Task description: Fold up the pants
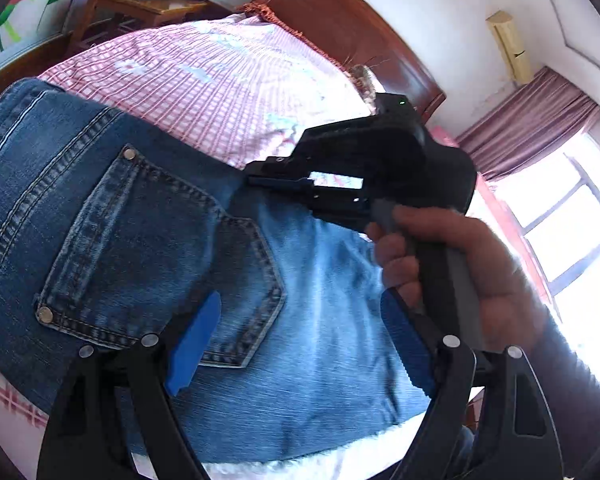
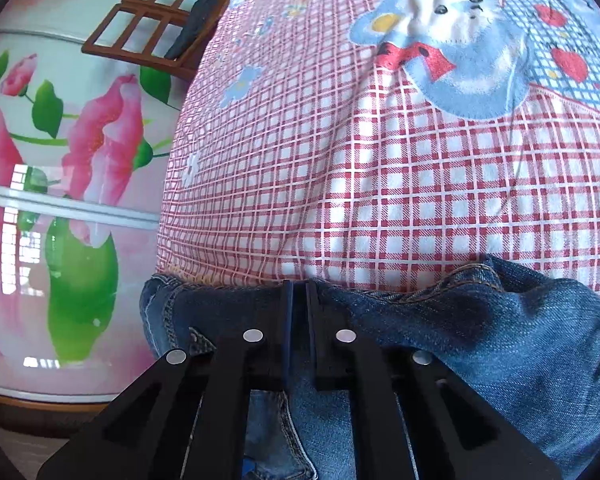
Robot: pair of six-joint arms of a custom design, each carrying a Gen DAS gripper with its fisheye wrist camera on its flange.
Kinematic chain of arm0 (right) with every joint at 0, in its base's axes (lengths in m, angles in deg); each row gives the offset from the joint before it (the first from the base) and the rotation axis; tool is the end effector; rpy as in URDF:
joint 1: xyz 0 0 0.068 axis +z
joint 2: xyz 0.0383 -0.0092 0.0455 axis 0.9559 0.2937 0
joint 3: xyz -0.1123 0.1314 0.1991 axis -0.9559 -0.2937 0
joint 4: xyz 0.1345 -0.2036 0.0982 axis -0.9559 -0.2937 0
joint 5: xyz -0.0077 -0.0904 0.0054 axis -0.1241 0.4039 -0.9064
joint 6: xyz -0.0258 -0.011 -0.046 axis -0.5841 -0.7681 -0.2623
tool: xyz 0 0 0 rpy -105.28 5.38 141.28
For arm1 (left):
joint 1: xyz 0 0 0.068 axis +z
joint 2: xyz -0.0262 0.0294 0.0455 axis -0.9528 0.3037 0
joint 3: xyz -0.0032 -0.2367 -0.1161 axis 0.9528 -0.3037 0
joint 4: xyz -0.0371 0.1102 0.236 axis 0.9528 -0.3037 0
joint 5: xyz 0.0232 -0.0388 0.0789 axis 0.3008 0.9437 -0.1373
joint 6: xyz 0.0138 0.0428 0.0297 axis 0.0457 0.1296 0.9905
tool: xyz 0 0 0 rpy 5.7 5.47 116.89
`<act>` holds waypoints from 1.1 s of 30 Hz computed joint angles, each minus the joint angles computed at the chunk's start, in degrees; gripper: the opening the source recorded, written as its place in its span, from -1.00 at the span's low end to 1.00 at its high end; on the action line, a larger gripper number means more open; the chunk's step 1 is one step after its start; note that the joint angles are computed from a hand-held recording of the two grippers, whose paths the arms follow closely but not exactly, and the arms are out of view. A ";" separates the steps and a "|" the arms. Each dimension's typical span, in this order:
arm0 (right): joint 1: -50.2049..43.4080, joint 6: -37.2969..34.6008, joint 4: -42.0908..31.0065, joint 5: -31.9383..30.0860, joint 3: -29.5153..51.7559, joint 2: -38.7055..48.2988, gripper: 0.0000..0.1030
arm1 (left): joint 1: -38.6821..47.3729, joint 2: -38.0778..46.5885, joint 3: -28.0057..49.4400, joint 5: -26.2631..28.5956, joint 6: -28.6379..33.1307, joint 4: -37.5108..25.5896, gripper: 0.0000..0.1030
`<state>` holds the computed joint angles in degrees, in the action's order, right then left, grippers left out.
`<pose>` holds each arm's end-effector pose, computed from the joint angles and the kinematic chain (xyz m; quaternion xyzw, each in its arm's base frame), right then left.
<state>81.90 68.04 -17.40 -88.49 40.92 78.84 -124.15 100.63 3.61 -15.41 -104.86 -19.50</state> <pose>0.4382 0.0909 0.1402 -0.0703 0.9431 0.3220 0.0448 0.1679 -0.1986 0.1744 -0.1280 0.8697 -0.3190 0.3542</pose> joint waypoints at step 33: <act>-81.83 -23.94 -4.97 -18.75 -4.30 -5.05 -0.15 | -4.02 13.00 9.98 -0.92 -4.58 -6.20 0.66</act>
<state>0.06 44.10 -22.36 -107.24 36.62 73.79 -128.17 113.63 13.59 -16.33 -109.45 -25.70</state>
